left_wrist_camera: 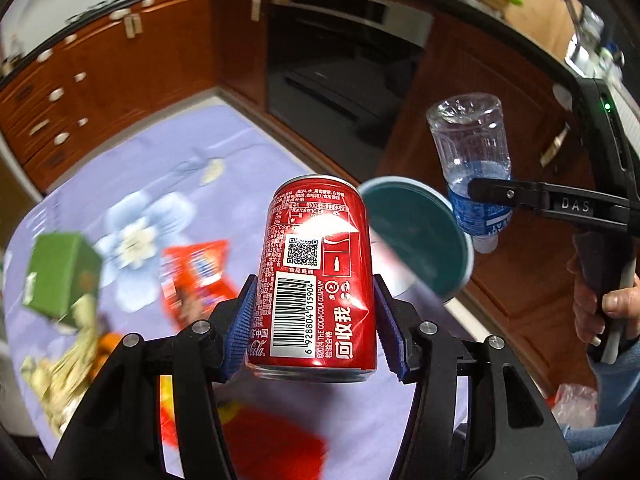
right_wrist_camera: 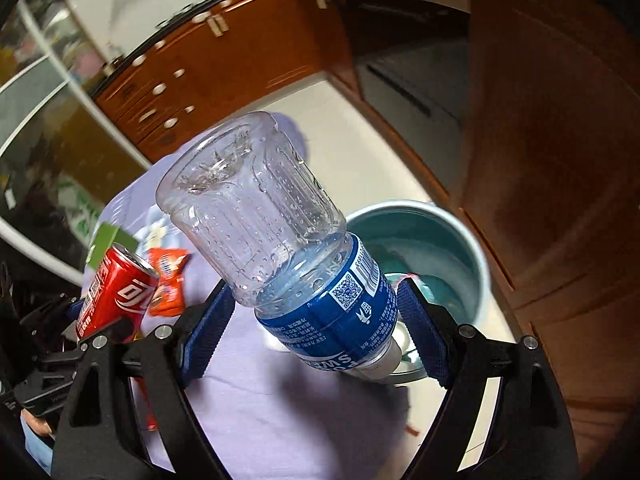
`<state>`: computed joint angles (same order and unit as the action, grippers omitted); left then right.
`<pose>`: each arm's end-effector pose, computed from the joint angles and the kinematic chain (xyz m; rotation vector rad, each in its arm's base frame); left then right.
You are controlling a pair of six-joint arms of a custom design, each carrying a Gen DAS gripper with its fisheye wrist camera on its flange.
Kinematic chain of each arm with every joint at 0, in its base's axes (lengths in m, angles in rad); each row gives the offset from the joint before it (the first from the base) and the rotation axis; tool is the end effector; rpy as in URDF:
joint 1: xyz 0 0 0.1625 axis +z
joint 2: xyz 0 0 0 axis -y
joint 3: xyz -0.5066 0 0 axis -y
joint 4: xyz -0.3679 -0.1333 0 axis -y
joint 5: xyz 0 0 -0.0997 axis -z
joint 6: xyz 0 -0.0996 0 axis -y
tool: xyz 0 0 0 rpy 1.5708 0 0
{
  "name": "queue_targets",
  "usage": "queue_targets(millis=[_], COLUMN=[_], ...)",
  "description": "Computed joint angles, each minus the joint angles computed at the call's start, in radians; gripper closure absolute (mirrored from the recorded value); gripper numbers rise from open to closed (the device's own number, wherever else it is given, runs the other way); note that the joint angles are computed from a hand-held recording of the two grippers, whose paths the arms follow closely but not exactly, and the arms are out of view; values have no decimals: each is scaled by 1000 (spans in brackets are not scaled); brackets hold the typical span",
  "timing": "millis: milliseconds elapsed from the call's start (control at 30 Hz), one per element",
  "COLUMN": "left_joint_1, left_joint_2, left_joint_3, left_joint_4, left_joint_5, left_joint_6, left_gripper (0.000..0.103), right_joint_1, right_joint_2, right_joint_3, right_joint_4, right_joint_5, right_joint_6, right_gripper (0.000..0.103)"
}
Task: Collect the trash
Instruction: 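Carry can and bottle over the teal bin and open both tools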
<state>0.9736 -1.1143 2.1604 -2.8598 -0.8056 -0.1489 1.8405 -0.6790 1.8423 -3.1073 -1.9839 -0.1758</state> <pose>-0.1261 -0.5451 0.2531 0.4254 2.4050 -0.6350 0.2674 -0.6172 0.0943 0.4921 -2.6558 0.5355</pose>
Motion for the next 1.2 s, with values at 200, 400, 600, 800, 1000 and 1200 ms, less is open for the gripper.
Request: queue_targets(millis=[200,400,600,800,1000,1200], left_joint_1=[17,37,56,69,65,62], left_joint_2=[140,248,325,349,333,302], left_joint_3=[-124,-230,-309,-344,-336,-298], left_joint_4=[61,117,168,180,189,162], left_joint_5=[-52,-102,-129,-103,-89,-67], left_joint_6=[31,64,75,62,34,4], left_gripper=[47,47,46,34,29,18], right_joint_1=[-81,-131,-170,-174,-179,-179], right_joint_2=[-26,-37,-49,-29,-14,5], right_joint_3=[-5,-9,-22,-53,-74,-93], right_joint_4=[8,29,55,86,117,154], right_joint_5=[20,21,28,33,44,49], right_joint_6=[25,45,50,59,59,59], right_gripper=[24,24,24,24,24,23])
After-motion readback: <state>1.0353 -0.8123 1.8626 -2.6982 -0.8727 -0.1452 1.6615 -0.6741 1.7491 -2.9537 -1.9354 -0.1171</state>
